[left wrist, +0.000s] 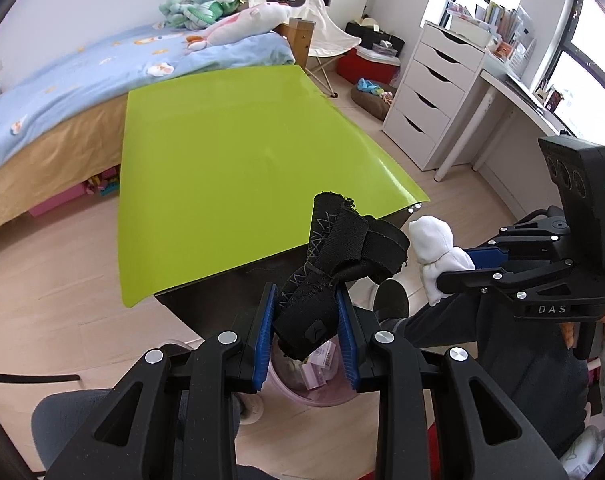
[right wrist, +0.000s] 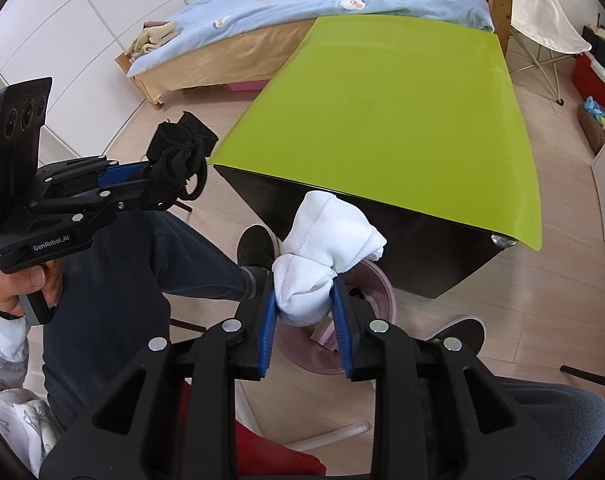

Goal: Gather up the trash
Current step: 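Carry the sock and brace over the wastebasket and open both grippers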

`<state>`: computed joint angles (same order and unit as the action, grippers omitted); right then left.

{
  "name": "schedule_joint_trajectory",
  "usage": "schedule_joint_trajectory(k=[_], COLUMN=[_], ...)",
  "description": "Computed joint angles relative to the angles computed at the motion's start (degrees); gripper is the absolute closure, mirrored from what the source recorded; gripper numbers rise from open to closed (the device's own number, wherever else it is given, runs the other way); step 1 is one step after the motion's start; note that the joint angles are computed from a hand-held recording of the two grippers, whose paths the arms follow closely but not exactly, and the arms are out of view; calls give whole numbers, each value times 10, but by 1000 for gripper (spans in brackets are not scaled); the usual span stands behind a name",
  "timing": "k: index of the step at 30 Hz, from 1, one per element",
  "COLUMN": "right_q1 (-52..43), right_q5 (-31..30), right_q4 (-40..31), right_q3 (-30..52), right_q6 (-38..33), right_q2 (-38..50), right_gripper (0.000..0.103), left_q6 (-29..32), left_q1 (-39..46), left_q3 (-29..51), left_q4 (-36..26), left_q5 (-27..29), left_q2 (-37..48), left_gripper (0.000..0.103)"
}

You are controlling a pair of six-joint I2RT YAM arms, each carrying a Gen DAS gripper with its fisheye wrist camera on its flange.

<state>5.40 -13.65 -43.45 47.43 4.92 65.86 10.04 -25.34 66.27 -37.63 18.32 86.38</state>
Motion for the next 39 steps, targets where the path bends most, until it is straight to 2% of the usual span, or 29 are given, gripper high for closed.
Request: schedule_joint_trajectory(k=[1, 3, 5, 7, 8, 14, 25, 30, 31, 35, 39], right_q1=[1, -2, -5, -4, -6, -19, -58, -80, -85, -95, -93], right_q5=[0, -5, -6, -1, -2, 2, 8, 0, -2, -8, -5], right_q4=[1, 2, 5, 9, 10, 3, -19, -27, -29, -33, -33], right_q3=[1, 1, -2, -6, -7, -4, -9, -7, -7, -6, -5], right_q6=[0, 1, 2, 9, 11, 25, 15, 8, 6, 1, 6], right_q2=[1, 0, -6, -13, -15, -17, -50, -62, -63, -68, -69], right_gripper=[74, 63, 29, 14, 12, 6, 6, 6, 6, 6, 6], left_q6=[-1, 0, 2, 4, 4, 8, 11, 19, 20, 17, 11], left_q1=[0, -3, -3, -4, -5, -12, -39, -48, -49, -49, -50], left_q3=[-2, -4, -5, -6, -6, -9, -3, 4, 6, 9, 7], left_q4=[1, 2, 2, 2, 2, 0, -9, -18, -19, -15, -11], left_q5=[1, 0, 2, 2, 3, 10, 23, 30, 31, 36, 31], left_q2=[0, 1, 2, 3, 4, 6, 19, 22, 25, 31, 31], left_gripper=[74, 74, 74, 74, 74, 74, 74, 70, 65, 20, 13])
